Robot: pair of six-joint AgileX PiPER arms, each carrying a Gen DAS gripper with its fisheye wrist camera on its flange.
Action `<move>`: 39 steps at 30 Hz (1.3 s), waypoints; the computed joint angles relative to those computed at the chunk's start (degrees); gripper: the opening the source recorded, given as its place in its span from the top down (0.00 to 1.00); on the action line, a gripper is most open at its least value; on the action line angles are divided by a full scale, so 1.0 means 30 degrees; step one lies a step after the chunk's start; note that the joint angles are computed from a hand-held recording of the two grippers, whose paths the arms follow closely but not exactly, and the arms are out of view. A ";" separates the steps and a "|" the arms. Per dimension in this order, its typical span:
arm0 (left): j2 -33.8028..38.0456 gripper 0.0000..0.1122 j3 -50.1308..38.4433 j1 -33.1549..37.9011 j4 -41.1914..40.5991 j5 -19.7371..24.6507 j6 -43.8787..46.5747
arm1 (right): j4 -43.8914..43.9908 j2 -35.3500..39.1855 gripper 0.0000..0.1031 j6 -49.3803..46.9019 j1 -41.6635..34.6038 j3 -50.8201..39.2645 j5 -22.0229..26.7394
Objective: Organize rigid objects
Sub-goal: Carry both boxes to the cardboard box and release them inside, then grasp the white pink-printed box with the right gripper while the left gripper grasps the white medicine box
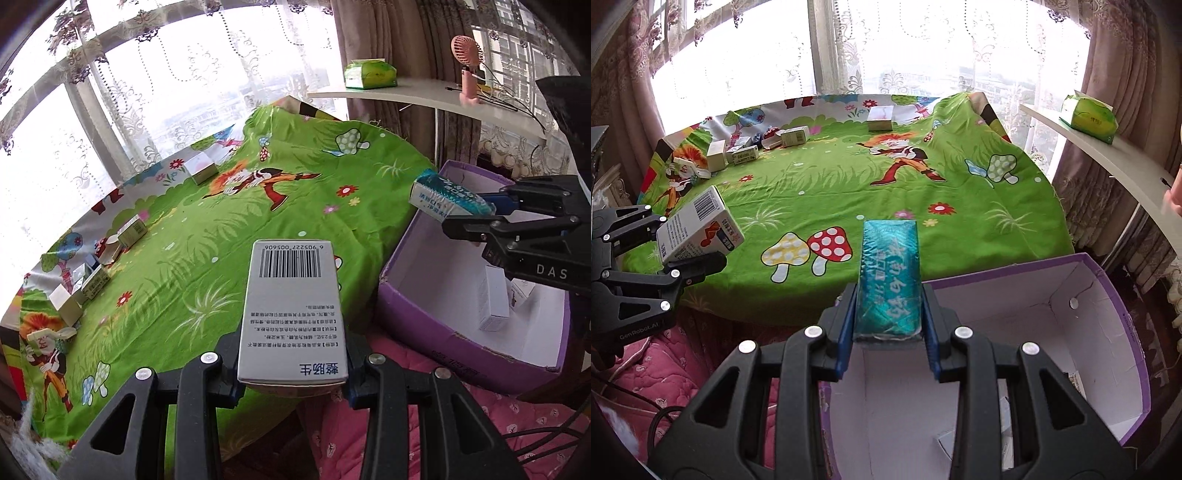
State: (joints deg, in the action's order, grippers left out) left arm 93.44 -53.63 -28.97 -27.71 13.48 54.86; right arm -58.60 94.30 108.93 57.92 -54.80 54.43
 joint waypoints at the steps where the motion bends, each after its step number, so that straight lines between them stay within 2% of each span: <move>1: 0.0106 0.64 -0.0156 -0.0404 0.0142 0.0154 -0.0163 | 0.0504 -0.0112 0.64 0.0222 0.0107 -0.0065 0.0798; 6: 0.0742 0.64 -0.1310 -0.2597 0.1308 0.1402 -0.1321 | 0.1031 -0.1326 0.64 0.1907 0.0687 0.1837 0.2246; 12: 0.1559 0.64 -0.2338 -0.3654 -0.4203 0.3226 0.4086 | 0.2417 -0.2765 0.64 0.2336 0.0956 0.3424 0.4455; 15: 0.3020 0.64 -0.3962 -0.3013 -0.6942 0.5642 0.6227 | 0.3108 -0.3180 0.64 0.2410 0.0794 0.4061 0.5027; 17: 0.4289 0.64 -0.5401 -0.2573 -0.7734 0.7420 0.5802 | 0.3661 -0.3199 0.64 0.2165 0.0288 0.4375 0.5091; 20: 0.5897 0.63 -0.7019 -0.2429 -0.8406 0.9150 0.5666 | 0.4671 -0.3454 0.64 0.1763 -0.0471 0.4836 0.5034; 21: 0.6446 0.62 -0.7506 -0.2407 -0.8718 0.9931 0.5789 | 0.5008 -0.3571 0.64 0.1506 -0.0877 0.4946 0.4987; 22: 0.6977 0.51 -0.8086 -0.2479 -0.8511 1.0751 0.5533 | 0.5369 -0.3465 0.62 0.1435 -0.1418 0.5128 0.4751; 23: 0.7288 0.41 -0.8451 -0.2574 -0.8116 1.1194 0.5293 | 0.5950 -0.3284 0.54 0.0866 -0.2184 0.4952 0.4644; 25: 0.7273 0.38 -0.8134 -0.2500 -0.8169 1.0635 0.6099 | 0.6368 -0.2894 0.42 0.0528 -0.3197 0.4667 0.4535; 29: 0.7155 0.35 -0.7651 -0.0762 -0.8632 0.7583 0.7504 | 0.5274 -0.1801 0.37 -0.1692 -0.4859 0.2802 0.3361; 31: 0.7865 0.32 -0.9038 0.0635 -0.6918 0.6892 0.5256 | 0.4258 -0.0624 0.31 -0.3317 -0.5853 0.1129 0.2202; 33: 0.8942 0.30 -1.0795 0.1736 -0.3917 0.5610 0.1436 | 0.3601 0.0717 0.24 -0.5366 -0.7200 -0.0943 0.0250; 35: 1.0397 0.30 -1.2961 0.2991 -0.0701 0.4934 -0.2383 | 0.4541 0.2875 0.24 -0.9076 -0.9087 -0.4368 -0.1460; 36: 1.1275 0.30 -1.4275 0.3636 0.0846 0.5021 -0.4293 | 0.5102 0.4242 0.24 -1.0834 -0.9814 -0.6277 -0.2325; 39: 1.4419 0.29 -1.9916 0.5068 0.4802 0.7543 -0.9974 | 0.7126 0.8243 0.22 -1.5068 -1.1767 -1.2006 -0.4557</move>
